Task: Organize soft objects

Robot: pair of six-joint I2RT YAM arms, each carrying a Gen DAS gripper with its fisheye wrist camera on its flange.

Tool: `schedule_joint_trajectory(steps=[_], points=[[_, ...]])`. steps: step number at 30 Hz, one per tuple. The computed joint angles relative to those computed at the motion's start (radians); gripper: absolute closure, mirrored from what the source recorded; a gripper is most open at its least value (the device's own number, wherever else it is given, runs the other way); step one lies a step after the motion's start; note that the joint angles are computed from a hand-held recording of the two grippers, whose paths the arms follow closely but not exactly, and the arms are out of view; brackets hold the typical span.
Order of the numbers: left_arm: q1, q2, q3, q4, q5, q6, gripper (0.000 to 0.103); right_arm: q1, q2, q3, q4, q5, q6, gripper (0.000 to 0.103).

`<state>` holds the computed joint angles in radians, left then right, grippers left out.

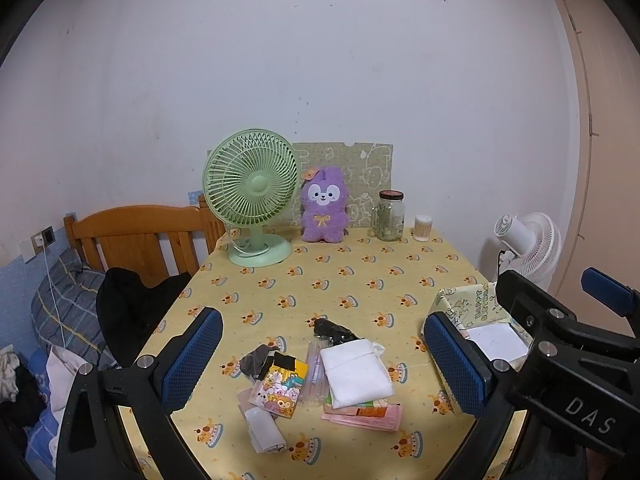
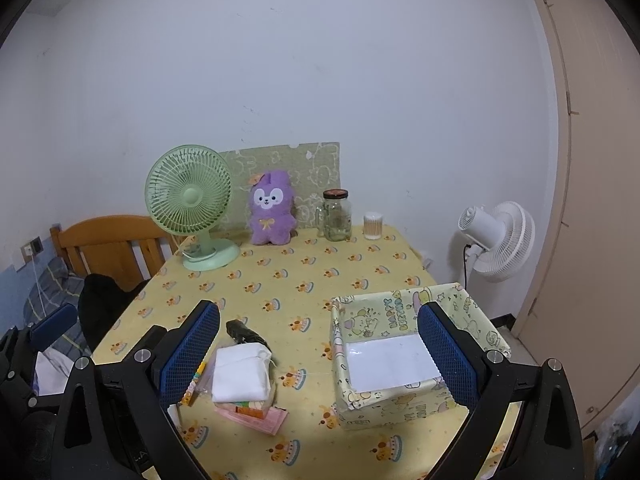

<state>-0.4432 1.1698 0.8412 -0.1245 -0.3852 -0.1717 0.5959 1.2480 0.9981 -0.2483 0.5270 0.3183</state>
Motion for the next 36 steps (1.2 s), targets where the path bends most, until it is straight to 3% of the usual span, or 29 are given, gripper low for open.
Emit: schedule_joint_trajectory(steps=[36], points=[[-0.012, -0.026, -0.008, 0.013, -0.009, 0.010, 0.004, 0.017, -0.018, 0.001, -0.004, 0.031, 0.001, 0.003]])
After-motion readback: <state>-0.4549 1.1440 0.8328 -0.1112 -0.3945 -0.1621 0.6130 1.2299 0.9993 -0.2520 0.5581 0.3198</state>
